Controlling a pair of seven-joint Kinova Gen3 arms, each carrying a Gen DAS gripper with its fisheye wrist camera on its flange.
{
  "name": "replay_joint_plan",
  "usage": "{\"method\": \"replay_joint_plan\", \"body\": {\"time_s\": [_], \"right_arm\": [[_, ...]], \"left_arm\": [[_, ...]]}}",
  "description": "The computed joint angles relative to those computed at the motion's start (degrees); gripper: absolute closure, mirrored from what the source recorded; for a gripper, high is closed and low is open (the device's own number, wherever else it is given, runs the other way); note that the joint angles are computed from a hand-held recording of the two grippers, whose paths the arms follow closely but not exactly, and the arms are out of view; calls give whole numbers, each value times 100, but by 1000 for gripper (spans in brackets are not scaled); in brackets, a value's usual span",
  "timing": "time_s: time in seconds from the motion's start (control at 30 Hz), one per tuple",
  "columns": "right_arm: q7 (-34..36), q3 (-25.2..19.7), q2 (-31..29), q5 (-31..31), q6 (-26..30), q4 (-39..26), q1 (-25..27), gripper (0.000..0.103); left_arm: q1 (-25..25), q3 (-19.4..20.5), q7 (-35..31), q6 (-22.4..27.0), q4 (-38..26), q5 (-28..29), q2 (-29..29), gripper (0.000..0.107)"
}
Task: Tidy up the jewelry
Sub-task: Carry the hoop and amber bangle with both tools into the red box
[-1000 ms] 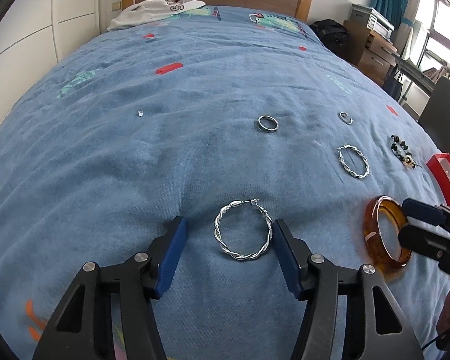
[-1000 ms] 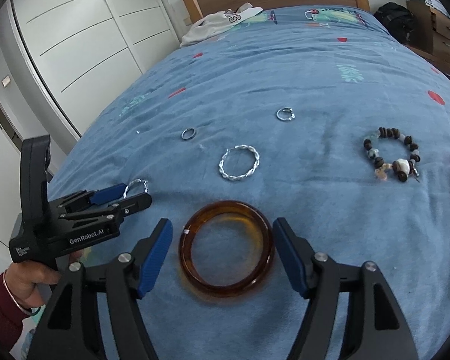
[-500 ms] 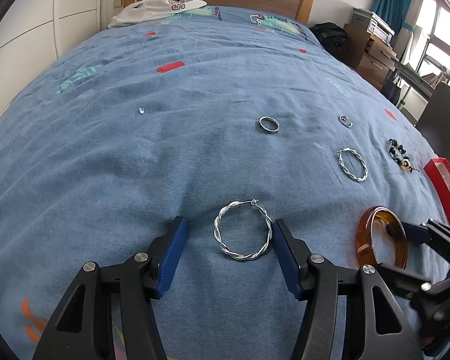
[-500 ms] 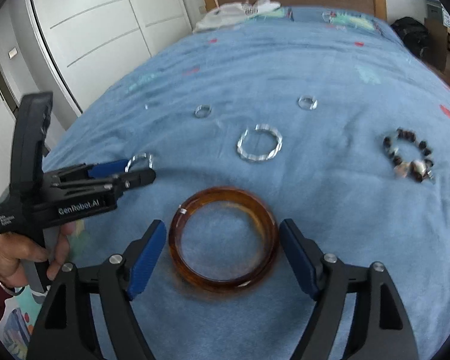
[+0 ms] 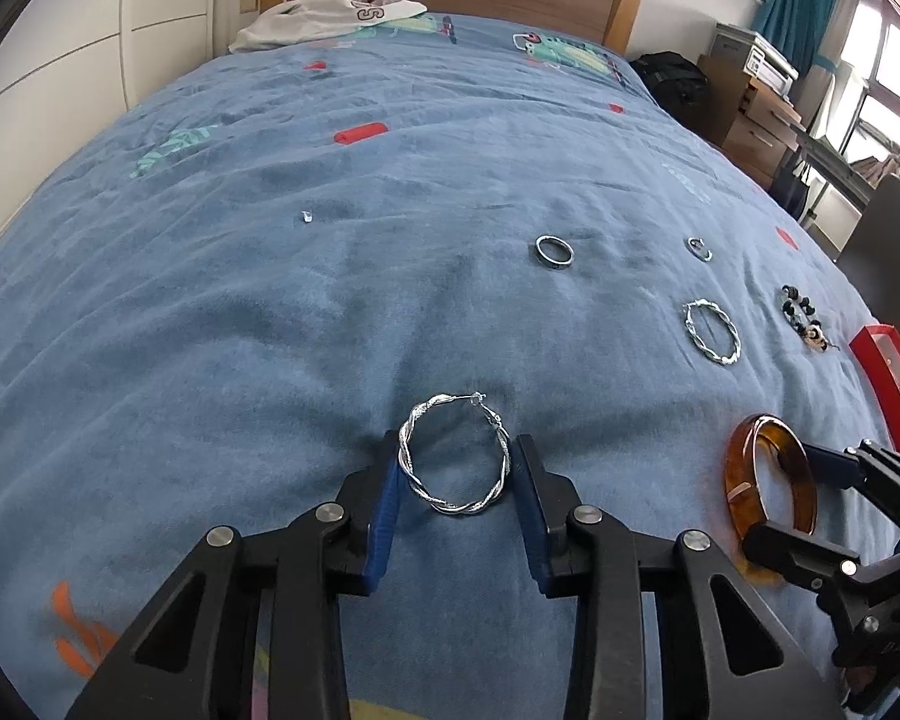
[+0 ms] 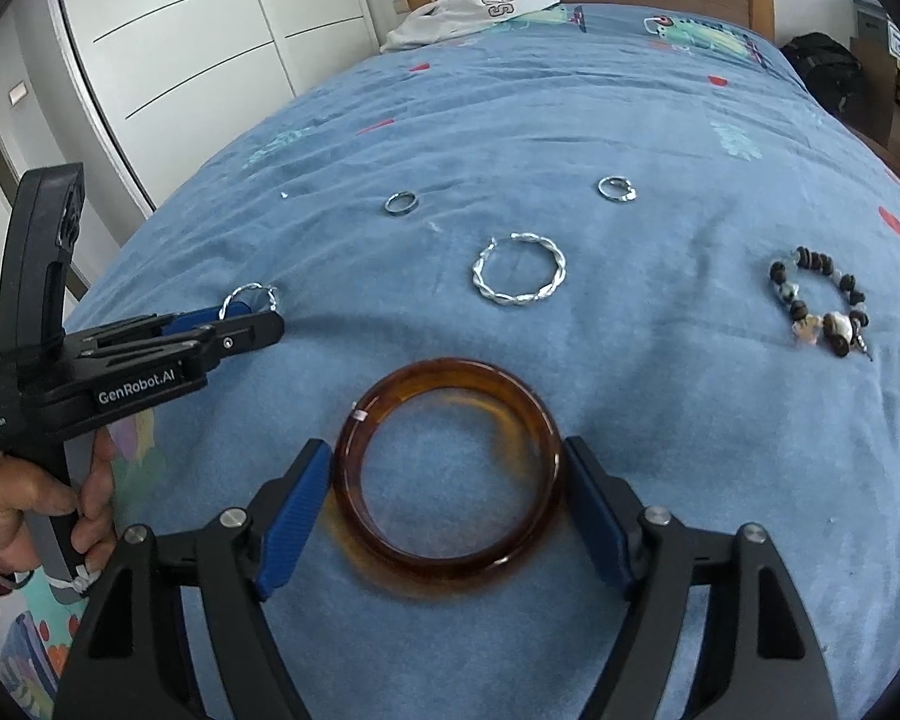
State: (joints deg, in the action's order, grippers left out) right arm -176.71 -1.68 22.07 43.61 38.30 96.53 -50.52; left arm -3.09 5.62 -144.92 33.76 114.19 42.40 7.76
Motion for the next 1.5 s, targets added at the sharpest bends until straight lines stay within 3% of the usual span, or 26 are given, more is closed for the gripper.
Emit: {"method": "replay_joint_plan", "body": {"time_s": [0.37, 0.6, 0.8, 1.03, 1.2, 1.37, 1.5], "right_arm": [[-523, -173, -580, 379, 250, 365, -112, 28], [-1090, -650, -1434, 729, 1043, 832, -50, 28], [-1104, -1120, -2328, 568, 1798, 1302, 258, 28], [-757, -1490, -3476, 66, 2477, 2002, 800, 28], [-271, -1358, -4302, -414, 2551, 2607, 1192, 28], [463, -858, -4843, -799, 2203, 3146, 1459, 28], [1166, -285, -5072, -989, 1669, 3479, 1553, 28]], "left_arm": [[247, -113, 481, 265, 48, -500, -493, 73], [715, -61, 1106, 588, -147, -760, -856, 73], [1413, 280, 1937, 653, -441, -1076, -954, 73], [2407, 850, 2949, 503, -1007, -1463, -574, 73], [3150, 1188, 3679, 341, -1634, -1958, 21, 73], [3891, 1283, 4446, 265, -2382, -2650, 751, 73], [4189, 1309, 4674, 345, -2762, -2943, 1162, 73]]}}
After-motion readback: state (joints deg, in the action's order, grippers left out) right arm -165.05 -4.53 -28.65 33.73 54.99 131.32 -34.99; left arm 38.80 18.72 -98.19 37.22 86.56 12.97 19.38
